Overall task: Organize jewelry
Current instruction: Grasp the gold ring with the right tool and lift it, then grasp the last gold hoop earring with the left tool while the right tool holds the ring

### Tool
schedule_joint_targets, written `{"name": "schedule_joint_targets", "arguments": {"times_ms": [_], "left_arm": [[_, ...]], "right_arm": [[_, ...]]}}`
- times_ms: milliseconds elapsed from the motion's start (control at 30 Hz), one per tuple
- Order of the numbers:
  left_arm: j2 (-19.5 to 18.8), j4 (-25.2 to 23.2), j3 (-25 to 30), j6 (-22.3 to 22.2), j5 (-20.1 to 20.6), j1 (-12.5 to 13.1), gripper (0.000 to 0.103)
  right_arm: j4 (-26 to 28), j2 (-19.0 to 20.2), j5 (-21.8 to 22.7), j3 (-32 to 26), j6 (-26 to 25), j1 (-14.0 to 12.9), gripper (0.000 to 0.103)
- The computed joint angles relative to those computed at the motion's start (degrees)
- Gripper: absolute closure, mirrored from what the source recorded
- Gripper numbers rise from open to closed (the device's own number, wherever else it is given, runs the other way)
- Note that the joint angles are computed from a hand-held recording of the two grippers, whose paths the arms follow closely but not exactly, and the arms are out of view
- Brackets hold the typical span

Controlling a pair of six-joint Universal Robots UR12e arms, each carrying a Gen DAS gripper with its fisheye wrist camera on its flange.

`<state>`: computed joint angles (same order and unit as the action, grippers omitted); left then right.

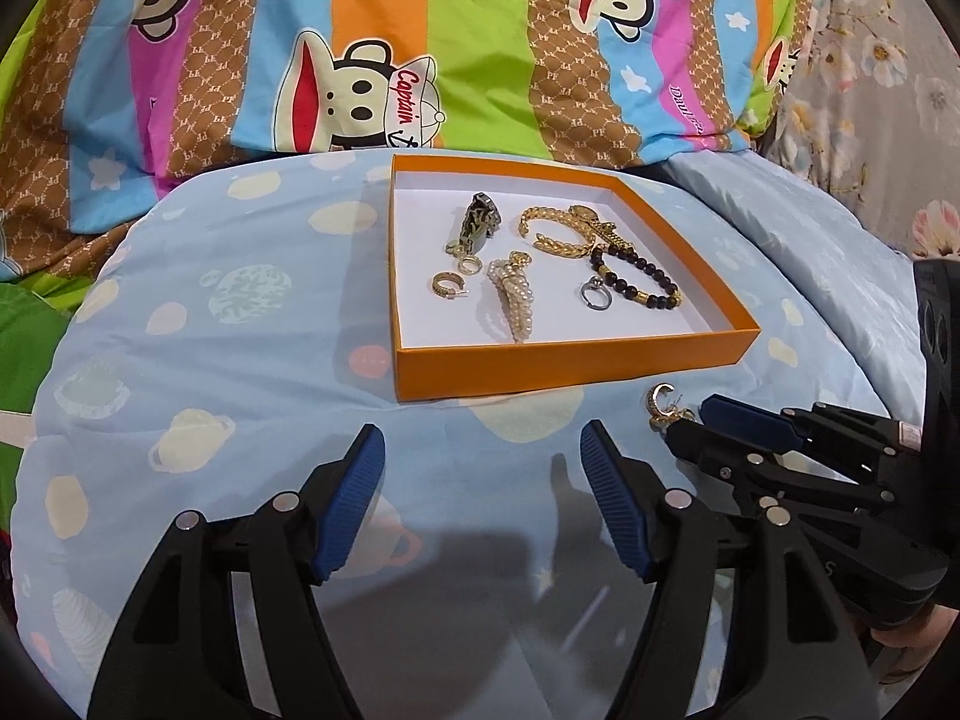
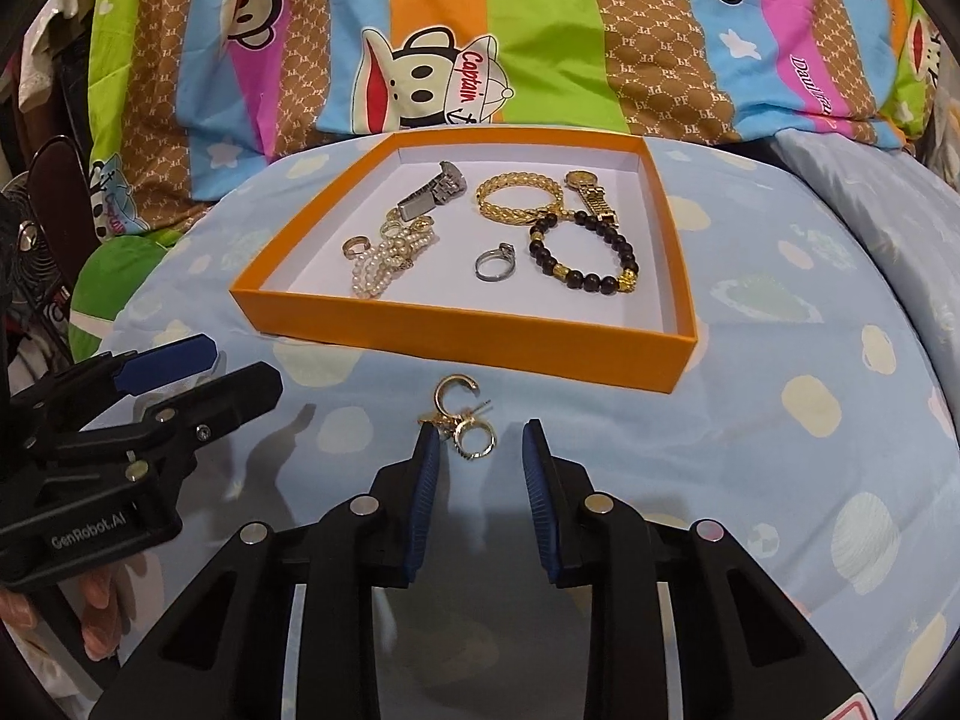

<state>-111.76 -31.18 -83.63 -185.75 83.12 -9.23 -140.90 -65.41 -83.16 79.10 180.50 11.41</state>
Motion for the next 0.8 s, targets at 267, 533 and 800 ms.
{"name": "schedule_joint_targets", "arguments": {"times_ms": [267,533,800], "left_arm": [[-0.07,-0.45,0.2,-0.25,-0.2,-0.02,0.038],[0.14,-0.83,-0.07,0.89,-3.27,0.22,0.038],[-2.07,-3.29,3.57,2.82,-7.52,-1.44,0.038]], "right_arm": [[-0.69,-0.21,-0.37,0.32,-0.42,0.12,0.09],[-4.47,-3.21,0.59,4.51,1.83,-0.99,0.09],[-6.31,-4.37,-1.46,6.22,7.49,-2.49,0.09]]}}
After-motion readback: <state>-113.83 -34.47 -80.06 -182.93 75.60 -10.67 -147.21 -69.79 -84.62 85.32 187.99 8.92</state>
